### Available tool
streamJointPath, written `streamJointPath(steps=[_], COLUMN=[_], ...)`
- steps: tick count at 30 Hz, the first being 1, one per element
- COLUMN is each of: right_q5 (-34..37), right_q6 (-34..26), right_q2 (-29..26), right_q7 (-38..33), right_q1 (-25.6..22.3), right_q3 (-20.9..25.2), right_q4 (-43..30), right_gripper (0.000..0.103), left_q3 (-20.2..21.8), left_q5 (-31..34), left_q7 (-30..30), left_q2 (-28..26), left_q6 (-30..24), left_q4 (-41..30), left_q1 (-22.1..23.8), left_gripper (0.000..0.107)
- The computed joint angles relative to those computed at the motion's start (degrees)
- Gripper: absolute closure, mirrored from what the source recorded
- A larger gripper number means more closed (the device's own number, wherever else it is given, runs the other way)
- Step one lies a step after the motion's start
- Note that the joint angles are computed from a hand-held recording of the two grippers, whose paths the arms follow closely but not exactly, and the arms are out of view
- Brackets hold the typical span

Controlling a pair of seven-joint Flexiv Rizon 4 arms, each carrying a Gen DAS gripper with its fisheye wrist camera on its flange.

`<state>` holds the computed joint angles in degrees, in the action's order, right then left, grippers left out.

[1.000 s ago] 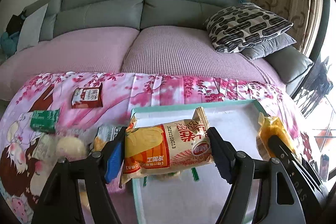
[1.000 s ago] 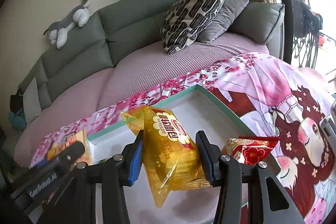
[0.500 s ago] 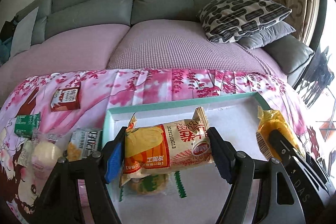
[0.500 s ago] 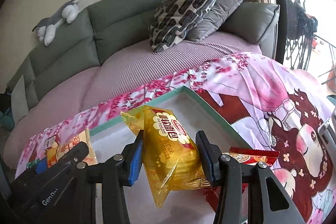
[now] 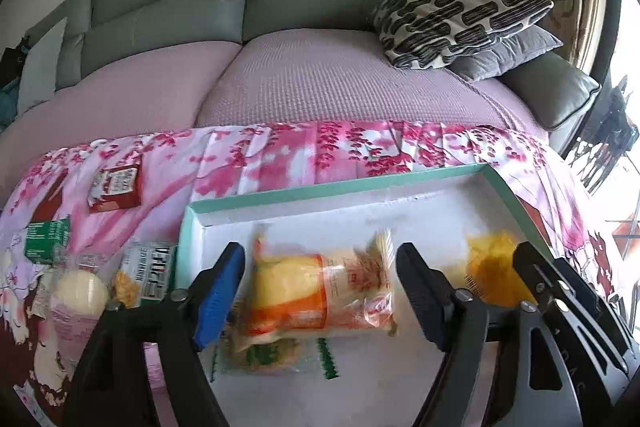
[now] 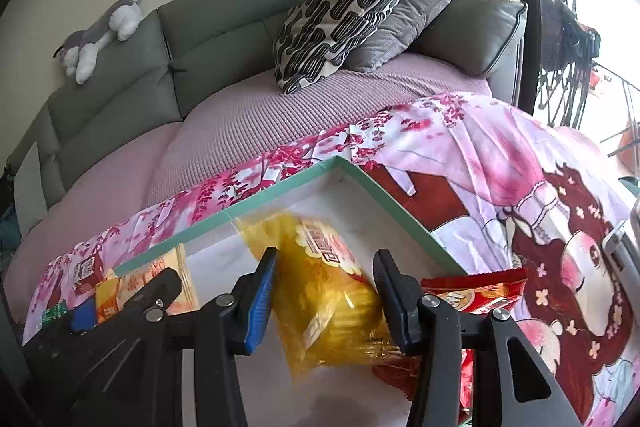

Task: Organize snacks
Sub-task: 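Open both tools to release the bread bags into the tray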

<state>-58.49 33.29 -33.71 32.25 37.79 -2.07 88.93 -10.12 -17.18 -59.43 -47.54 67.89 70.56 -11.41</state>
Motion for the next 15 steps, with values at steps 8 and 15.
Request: streamJointPath(steps=[8, 15], right_q5=[-0.75, -0.26], right_q6=[-2.10, -3.69], right_q2=[-0.17, -0.28], right_q7=[-2.53, -3.29], right_q1=[0.87, 1.23], right_q3=[-0.11, -0.03], right_q4=[-1.94, -2.68], right_gripper=[0.049, 0.024], left_q3=[2.23, 6.11], left_q5=[1.38, 3.70], left_q7=[-3.03, -8.86], left_q2=[1.72, 0.63], left_q6=[0.98, 0.32], left_q4=[0.54, -1.88], left_q1=[-0.15, -1.45], left_gripper=[0.020, 0.010])
